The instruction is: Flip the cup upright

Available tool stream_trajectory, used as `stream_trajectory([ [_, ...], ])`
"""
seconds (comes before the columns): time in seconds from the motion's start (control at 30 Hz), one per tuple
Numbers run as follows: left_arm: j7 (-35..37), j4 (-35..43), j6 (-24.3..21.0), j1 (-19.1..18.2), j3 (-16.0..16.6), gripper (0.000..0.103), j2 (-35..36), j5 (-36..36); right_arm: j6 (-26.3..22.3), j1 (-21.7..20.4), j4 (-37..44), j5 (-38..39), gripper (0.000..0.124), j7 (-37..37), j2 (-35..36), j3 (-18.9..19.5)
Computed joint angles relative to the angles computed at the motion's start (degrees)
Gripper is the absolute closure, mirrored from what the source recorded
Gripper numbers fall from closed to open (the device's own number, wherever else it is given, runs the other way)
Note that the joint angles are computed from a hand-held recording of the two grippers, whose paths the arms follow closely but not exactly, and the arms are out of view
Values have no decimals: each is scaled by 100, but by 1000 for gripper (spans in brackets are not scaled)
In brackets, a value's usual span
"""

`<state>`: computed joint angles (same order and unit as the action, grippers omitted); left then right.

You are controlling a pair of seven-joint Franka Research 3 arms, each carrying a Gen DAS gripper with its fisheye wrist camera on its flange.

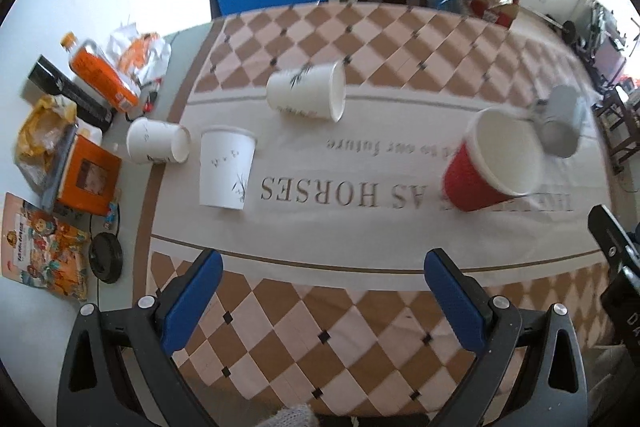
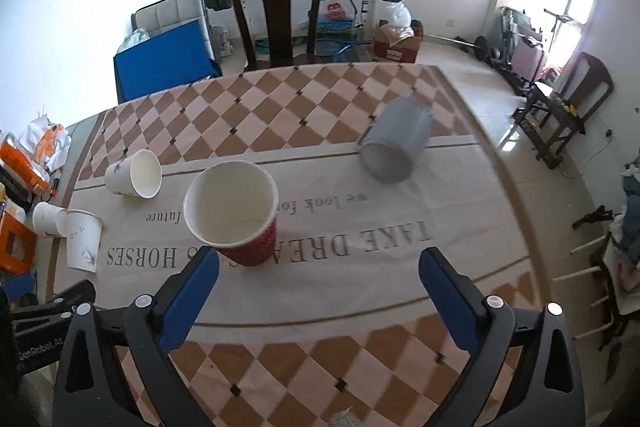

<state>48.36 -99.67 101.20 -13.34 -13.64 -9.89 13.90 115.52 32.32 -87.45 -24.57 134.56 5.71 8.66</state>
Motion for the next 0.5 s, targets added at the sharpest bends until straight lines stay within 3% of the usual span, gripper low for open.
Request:
stream_trajectory([
  [0.5,-172,1759,-1028,-241,-357,0,-60,489,-2087,132,2025,85,21,-655,-260,214],
])
